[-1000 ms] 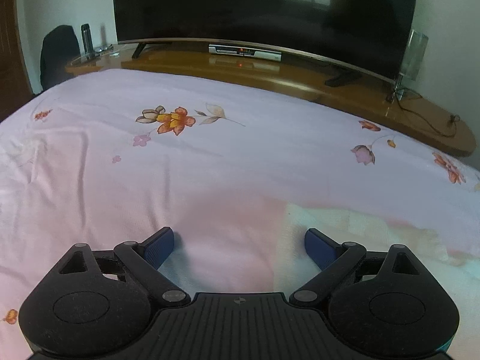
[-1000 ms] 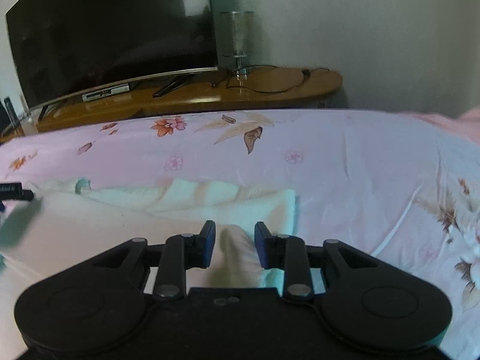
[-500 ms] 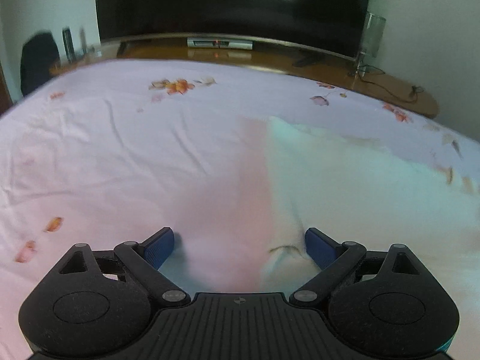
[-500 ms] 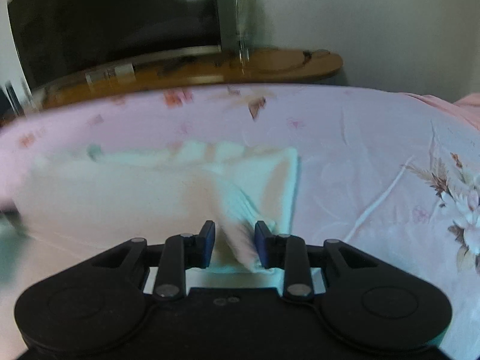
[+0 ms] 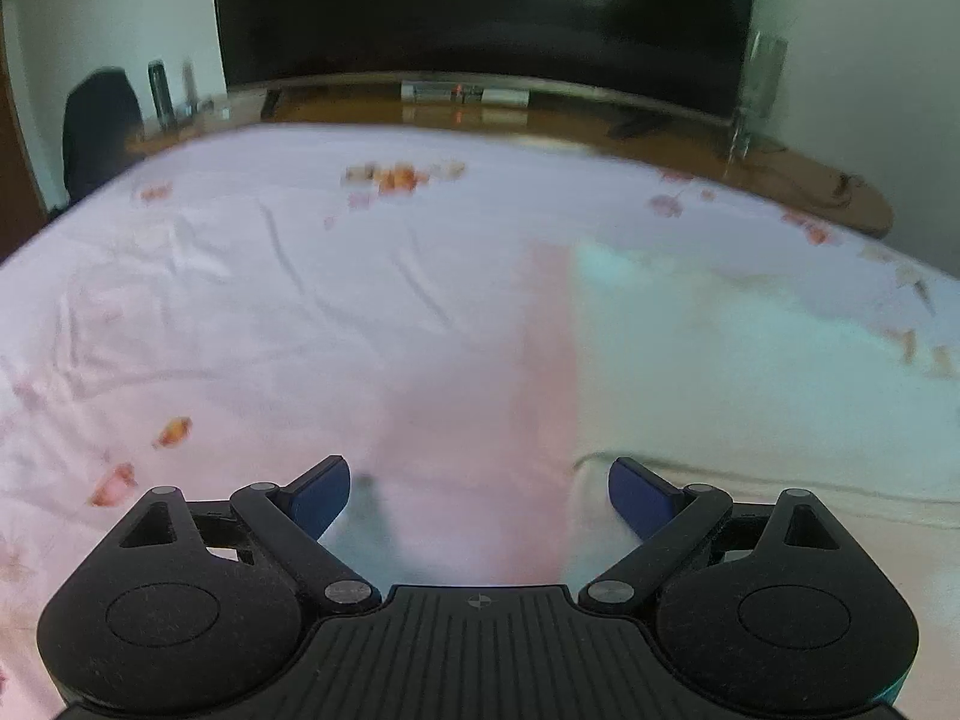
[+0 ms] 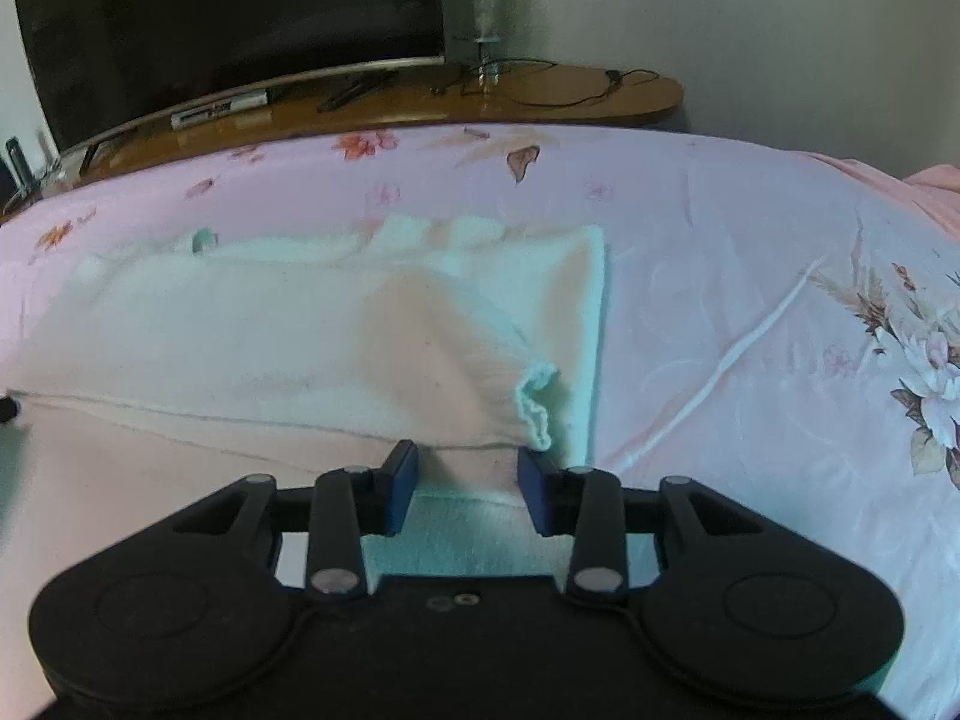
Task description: Fold small clothes
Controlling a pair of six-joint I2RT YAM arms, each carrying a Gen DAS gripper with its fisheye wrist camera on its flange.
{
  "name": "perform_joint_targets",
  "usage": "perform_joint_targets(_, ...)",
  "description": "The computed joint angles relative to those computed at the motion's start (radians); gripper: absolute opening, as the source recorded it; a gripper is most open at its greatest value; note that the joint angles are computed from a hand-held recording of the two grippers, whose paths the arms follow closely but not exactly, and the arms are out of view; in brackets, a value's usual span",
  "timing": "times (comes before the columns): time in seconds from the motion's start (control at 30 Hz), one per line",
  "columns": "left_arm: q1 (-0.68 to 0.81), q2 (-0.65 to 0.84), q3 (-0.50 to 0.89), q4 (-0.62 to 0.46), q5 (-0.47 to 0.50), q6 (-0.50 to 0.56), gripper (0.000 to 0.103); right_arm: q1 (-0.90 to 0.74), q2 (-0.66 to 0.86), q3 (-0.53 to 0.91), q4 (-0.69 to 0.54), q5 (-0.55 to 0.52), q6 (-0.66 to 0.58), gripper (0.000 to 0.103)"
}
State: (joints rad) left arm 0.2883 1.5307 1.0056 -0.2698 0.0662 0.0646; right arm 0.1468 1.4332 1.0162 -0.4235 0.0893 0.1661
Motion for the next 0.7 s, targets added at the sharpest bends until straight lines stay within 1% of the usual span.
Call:
perform_joint_targets(0.07, 0.003, -0.060, -0.028, 0.017, 0.038, 0.002, 0.093, -0.004, -0.040, -0.020, 0.028, -0.024, 0.010, 0.039)
perform_joint_targets(0.17, -0.011, -0.083, -0.038, 0.035, 0.058, -0.014, 0.093, -0.014, -0.052, -0.012, 0.053, -0.014, -0.029, 0.046)
perform_joint_targets(0.23, -0.029, -0.050, -0.020, 0.042, 0.051, -0.023, 0.093, -0.055, -0.029, 0.020, 0.045, -0.049, -0.007, 0.047)
perform_joint_targets(0.33, -0.058, 0.026, 0.008, 0.054, 0.001, -0.035, 0.093, -0.120, 0.042, 0.065, 0.044, -0.103, 0.038, 0.047)
perform_joint_targets(0.37, -0.059, 0.056, 0.028, 0.035, -0.006, -0.043, 0.093, -0.137, 0.072, 0.088, 0.026, -0.131, 0.047, 0.046)
perform_joint_targets(0.4, -0.058, 0.073, 0.038, 0.022, -0.009, -0.053, 0.093, -0.160, 0.105, 0.112, 0.007, -0.191, 0.055, 0.043)
perform_joint_targets(0.43, -0.051, 0.083, 0.037, 0.025, -0.004, -0.065, 0.093, -0.179, 0.124, 0.128, -0.009, -0.249, 0.065, 0.042)
perform_joint_targets(0.53, -0.056, 0.080, 0.014, 0.054, -0.012, -0.067, 0.093, -0.203, 0.113, 0.121, -0.023, -0.334, 0.067, 0.040)
perform_joint_targets(0.57, -0.060, 0.080, 0.010, 0.062, -0.015, -0.066, 0.093, -0.208, 0.115, 0.126, -0.032, -0.357, 0.073, 0.036)
perform_joint_targets(0.6, -0.062, 0.082, 0.009, 0.067, -0.017, -0.066, 0.093, -0.211, 0.117, 0.127, -0.035, -0.383, 0.081, 0.027)
perform_joint_targets(0.63, -0.064, 0.083, 0.008, 0.070, -0.017, -0.065, 0.093, -0.208, 0.123, 0.129, -0.026, -0.397, 0.082, 0.023)
perform_joint_targets(0.67, -0.061, 0.085, 0.008, 0.072, -0.015, -0.066, 0.093, -0.199, 0.127, 0.132, -0.016, -0.382, 0.075, 0.020)
perform_joint_targets(0.7, -0.060, 0.086, 0.008, 0.073, -0.013, -0.071, 0.093, -0.189, 0.143, 0.149, -0.010, -0.360, 0.065, 0.019)
